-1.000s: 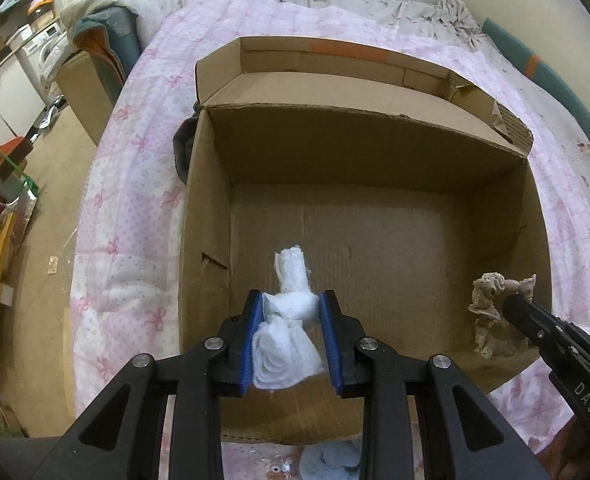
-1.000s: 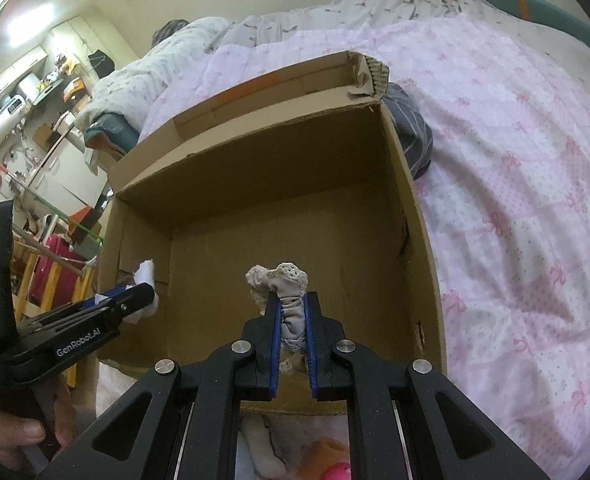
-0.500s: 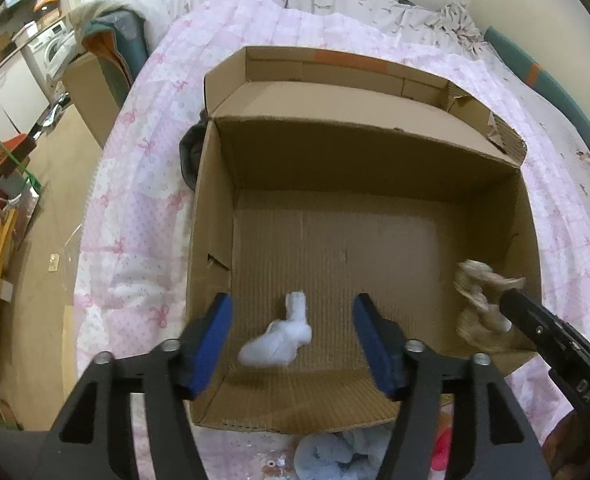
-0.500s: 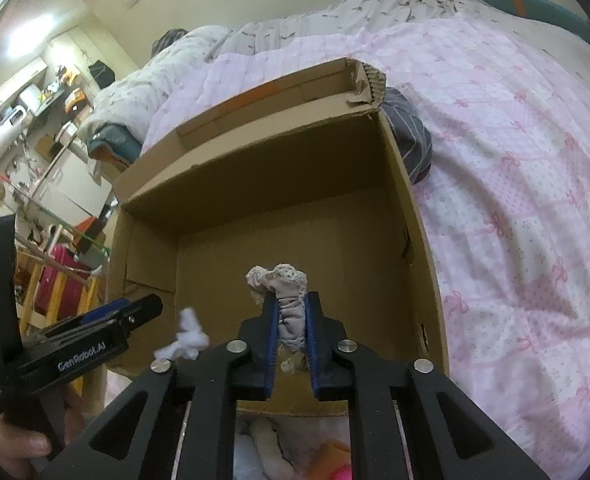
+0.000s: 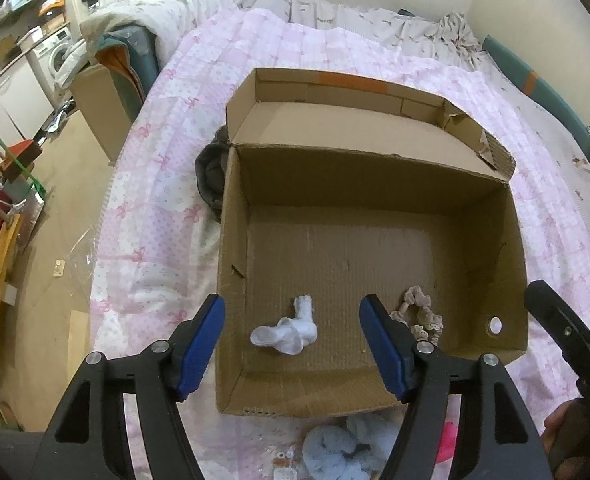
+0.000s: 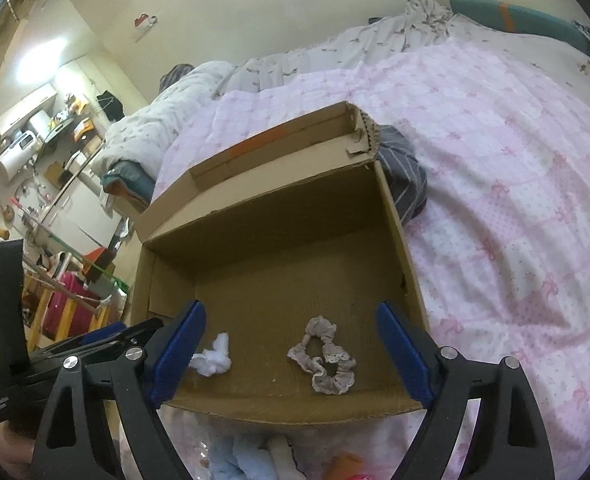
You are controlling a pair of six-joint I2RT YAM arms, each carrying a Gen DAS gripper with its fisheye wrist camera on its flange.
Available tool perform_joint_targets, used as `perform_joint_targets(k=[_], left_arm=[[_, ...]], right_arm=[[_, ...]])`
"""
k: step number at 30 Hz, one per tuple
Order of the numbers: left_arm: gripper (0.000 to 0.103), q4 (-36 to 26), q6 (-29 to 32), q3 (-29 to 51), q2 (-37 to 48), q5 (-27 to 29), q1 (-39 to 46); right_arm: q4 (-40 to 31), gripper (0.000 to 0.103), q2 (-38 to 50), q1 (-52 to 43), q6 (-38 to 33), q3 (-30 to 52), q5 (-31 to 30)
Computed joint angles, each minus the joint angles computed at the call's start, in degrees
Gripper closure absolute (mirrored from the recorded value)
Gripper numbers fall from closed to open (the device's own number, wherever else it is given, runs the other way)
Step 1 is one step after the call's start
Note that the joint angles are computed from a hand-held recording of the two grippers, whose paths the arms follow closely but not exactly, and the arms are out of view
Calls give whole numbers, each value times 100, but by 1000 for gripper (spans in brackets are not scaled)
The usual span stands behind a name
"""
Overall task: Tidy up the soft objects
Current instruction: 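Move the left tool back and grasp the clear plastic bag with toy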
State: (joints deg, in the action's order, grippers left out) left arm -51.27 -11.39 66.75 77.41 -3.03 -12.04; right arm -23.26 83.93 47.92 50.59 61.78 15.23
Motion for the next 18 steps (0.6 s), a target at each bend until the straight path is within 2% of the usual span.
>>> perform_joint_targets(k=[12,16,18], left_arm=[[36,-556,175,99,-782,242,258],[36,-612,443,-34,-1483,877,670],[36,-700,529,-32,-1752,779,742]], right_arm=[[-515,10,-355,366,100,174,376],[-491,10,-655,679,74,181,732],[-677,10,-725,879,125,303,964]])
